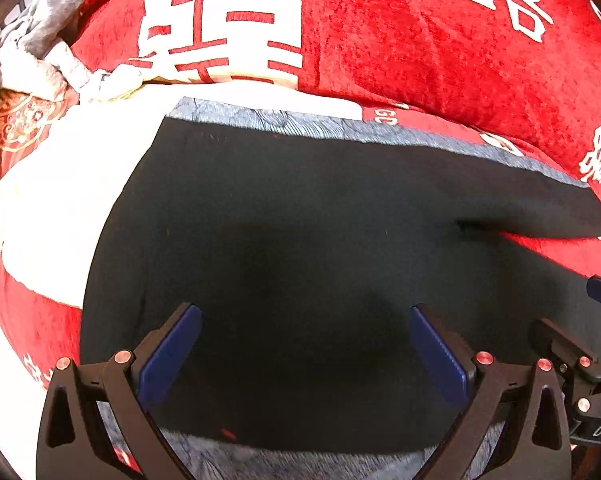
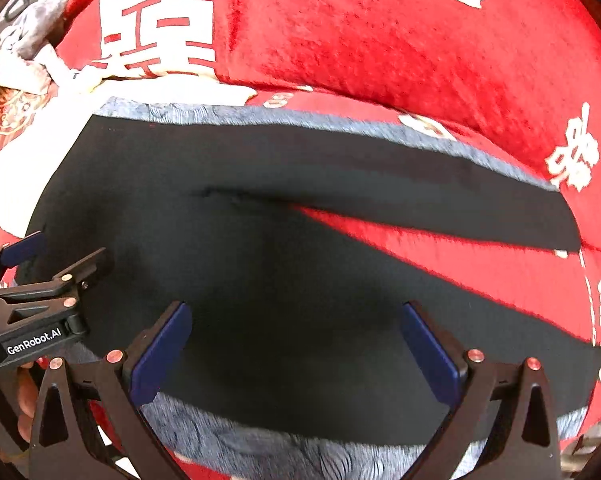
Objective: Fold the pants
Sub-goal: 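Move both grippers to the blue patterned band edge of the black pants, then close both grippers on the patterned band edge and lift it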
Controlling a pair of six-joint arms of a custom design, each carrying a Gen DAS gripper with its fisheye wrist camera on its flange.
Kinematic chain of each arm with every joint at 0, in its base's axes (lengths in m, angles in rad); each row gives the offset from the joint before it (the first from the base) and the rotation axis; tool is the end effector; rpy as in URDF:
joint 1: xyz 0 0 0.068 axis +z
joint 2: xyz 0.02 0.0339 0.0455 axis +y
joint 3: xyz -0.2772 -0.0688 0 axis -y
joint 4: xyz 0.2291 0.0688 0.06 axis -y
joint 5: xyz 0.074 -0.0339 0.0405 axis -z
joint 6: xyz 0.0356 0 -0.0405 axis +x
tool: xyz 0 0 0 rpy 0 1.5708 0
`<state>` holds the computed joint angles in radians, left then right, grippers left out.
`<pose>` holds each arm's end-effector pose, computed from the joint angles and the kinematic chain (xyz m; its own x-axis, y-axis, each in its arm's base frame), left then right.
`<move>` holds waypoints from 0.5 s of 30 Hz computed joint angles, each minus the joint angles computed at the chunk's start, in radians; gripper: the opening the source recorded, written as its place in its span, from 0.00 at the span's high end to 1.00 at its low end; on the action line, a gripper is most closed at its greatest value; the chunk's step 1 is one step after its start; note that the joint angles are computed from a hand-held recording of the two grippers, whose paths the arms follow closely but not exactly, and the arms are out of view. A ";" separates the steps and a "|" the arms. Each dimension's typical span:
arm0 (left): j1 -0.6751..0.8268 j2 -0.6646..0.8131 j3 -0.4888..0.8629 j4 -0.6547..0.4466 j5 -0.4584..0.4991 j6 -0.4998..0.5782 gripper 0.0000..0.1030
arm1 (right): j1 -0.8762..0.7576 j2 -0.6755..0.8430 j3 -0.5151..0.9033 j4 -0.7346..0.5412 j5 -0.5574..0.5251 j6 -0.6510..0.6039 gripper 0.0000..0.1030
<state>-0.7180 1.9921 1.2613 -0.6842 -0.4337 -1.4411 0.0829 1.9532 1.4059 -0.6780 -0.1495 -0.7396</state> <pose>0.2813 -0.2259 0.1532 -0.6395 -0.6361 -0.4317 -0.6669 0.7384 -0.1002 0.3855 0.0374 0.1999 -0.6036 -0.7189 -0.3446 -0.7296 0.6724 -0.1247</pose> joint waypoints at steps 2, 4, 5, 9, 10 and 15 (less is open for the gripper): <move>0.042 -0.009 -0.001 -0.005 0.001 0.051 0.00 | 0.024 0.031 0.040 0.000 0.005 0.026 0.00; 0.083 -0.014 0.002 -0.002 -0.002 0.102 0.00 | 0.049 0.073 0.099 -0.015 0.004 0.056 0.00; 0.104 -0.017 0.000 0.005 -0.001 0.129 0.00 | 0.062 0.097 0.134 -0.026 0.000 0.070 0.00; 0.211 -0.009 0.001 0.029 0.018 0.225 0.00 | 0.123 0.201 0.274 -0.055 0.005 0.111 0.00; 0.244 0.003 0.007 0.031 0.031 0.254 0.00 | 0.134 0.226 0.308 -0.069 0.001 0.114 0.00; 0.353 0.038 -0.008 0.091 0.105 0.327 0.00 | 0.177 0.463 0.663 -0.292 -0.030 0.051 0.00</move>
